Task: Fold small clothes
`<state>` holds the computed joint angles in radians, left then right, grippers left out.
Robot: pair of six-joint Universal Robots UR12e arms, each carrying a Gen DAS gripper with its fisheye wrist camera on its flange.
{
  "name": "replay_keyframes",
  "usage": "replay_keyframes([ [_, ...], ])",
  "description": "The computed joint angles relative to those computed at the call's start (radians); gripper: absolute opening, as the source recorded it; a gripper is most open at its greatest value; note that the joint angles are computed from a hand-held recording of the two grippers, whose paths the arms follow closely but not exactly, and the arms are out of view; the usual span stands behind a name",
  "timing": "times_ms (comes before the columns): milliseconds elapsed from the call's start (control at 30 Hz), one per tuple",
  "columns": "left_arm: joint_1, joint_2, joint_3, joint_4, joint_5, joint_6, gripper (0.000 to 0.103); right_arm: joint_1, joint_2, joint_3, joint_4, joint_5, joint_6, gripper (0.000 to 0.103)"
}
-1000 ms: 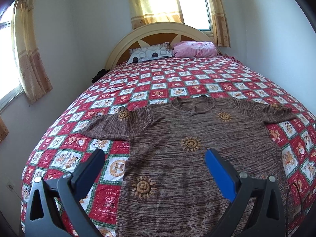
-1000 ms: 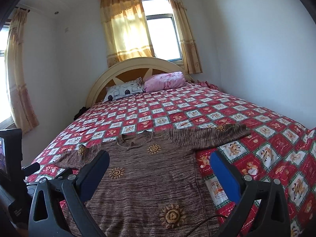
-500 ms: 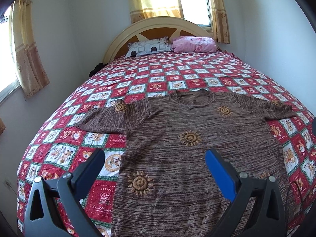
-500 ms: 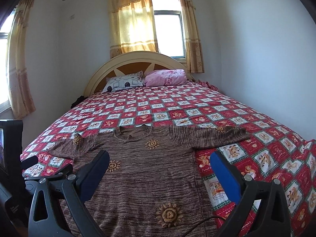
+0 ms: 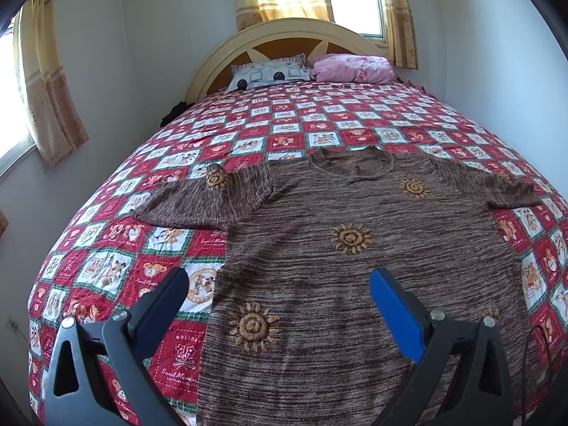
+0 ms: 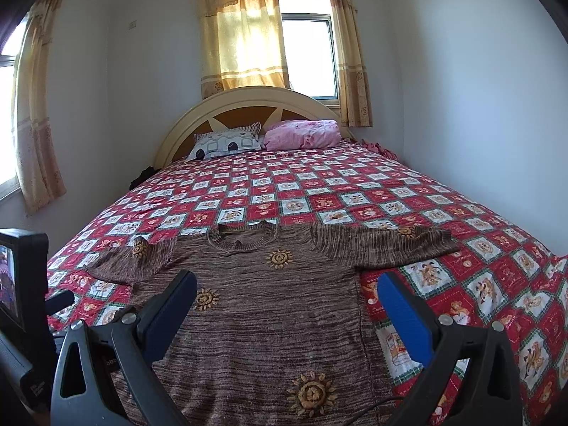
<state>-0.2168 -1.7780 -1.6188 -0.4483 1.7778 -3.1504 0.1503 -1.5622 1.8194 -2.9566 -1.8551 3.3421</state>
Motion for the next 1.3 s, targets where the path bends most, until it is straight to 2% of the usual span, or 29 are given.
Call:
replay_keyframes([
  [167,0.001,-0.024,0.019,0.001,0.035,0.005,0.103,0.0,0.03,-0.031,0.009,0.025,-0.007,0.102],
  [333,0.019,-0.051,0.048,-0.029,0.03,-0.012,0.103,0.001,0.07,-0.072,0.039,0.063,-0.012,0.102],
  [467,0.056,-0.075,0.082,-0.102,0.002,-0.086,0.103,0.001,0.097,-0.094,0.053,0.093,-0.007,0.102],
  [633,0.115,-0.102,0.101,-0.133,0.01,-0.141,0.103,0.007,0.126,-0.103,0.043,0.104,-0.048,0.102],
  [700,0.155,-0.114,0.117,-0.151,-0.014,-0.191,0.088,0.008,0.141,-0.117,0.063,0.113,-0.063,0.102],
  [833,0.234,-0.145,0.152,-0.15,-0.097,-0.328,0.076,0.004,0.165,-0.139,0.113,0.156,-0.072,0.102],
  [900,0.265,-0.167,0.174,-0.138,-0.154,-0.38,0.065,0.004,0.176,-0.15,0.133,0.167,-0.078,0.102],
  [967,0.286,-0.196,0.211,-0.164,-0.191,-0.417,0.06,0.007,0.188,-0.163,0.153,0.17,-0.084,0.102],
  [1033,0.298,-0.227,0.247,-0.195,-0.212,-0.454,0.06,0.009,0.197,-0.17,0.163,0.172,-0.09,0.102],
  [1100,0.309,-0.254,0.274,-0.218,-0.241,-0.493,0.053,0.01,0.202,-0.176,0.174,0.172,-0.095,0.102],
  [1200,0.311,-0.274,0.29,-0.184,-0.246,-0.505,0.053,0.012,0.212,-0.187,0.197,0.169,-0.101,0.102],
  [1300,0.316,-0.289,0.304,-0.168,-0.283,-0.514,0.052,0.013,0.22,-0.197,0.219,0.167,-0.099,0.102],
])
